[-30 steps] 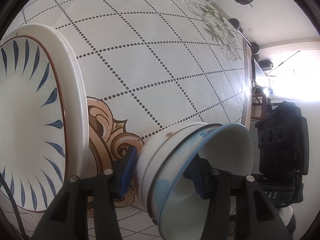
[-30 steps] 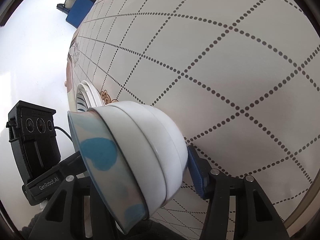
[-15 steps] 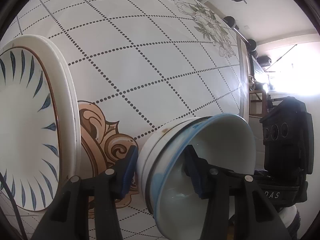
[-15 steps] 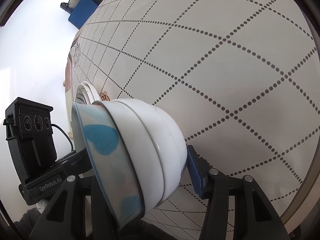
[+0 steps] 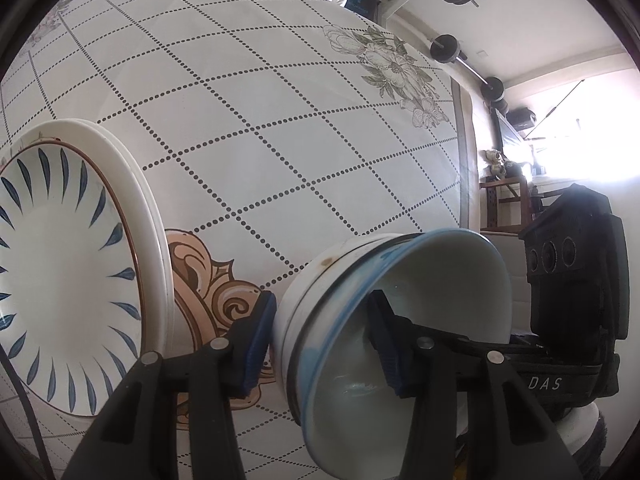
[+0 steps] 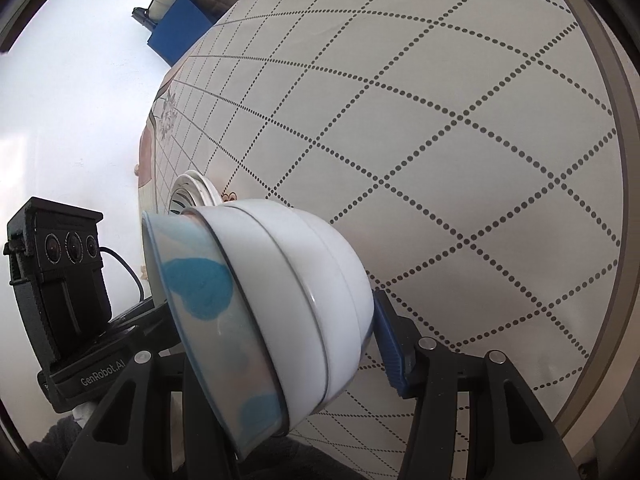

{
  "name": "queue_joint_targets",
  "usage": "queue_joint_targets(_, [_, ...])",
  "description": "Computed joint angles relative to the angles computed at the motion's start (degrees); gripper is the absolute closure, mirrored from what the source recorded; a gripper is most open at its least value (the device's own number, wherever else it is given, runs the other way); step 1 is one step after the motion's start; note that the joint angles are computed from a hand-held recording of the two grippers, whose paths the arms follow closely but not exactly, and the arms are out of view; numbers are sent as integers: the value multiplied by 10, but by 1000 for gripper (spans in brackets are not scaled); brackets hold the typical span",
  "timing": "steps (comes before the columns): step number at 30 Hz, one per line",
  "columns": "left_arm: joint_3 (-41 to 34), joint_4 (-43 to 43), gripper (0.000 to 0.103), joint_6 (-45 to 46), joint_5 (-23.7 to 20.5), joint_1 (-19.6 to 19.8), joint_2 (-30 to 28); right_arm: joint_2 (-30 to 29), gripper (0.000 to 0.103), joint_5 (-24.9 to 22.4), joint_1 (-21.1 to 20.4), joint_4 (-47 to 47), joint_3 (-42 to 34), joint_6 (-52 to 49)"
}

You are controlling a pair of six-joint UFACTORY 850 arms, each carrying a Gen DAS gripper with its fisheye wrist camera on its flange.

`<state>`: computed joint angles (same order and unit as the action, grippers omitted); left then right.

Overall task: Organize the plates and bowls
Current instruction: 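Carry the nested bowl stack with both tools over the plate stack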

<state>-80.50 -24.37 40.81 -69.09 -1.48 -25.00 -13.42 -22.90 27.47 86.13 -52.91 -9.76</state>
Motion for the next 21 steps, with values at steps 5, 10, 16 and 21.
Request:
queue_joint_targets(5, [-29,2,60,4,-25,12,-6,2,49,5,4,-2,-15,18])
queue_joint_targets(10, [-59,8,60,13,-47,28,-20,-16,50,12,12,-40,-54,74])
queue_joint_targets(16, [-91,16,60,28,-57,41,-45,-48,51,33,30,-87,-102,145])
queue_joint_targets(21, [-135,18,60,34,-72,55,-70,-81,51,33,41,-166,-157,223])
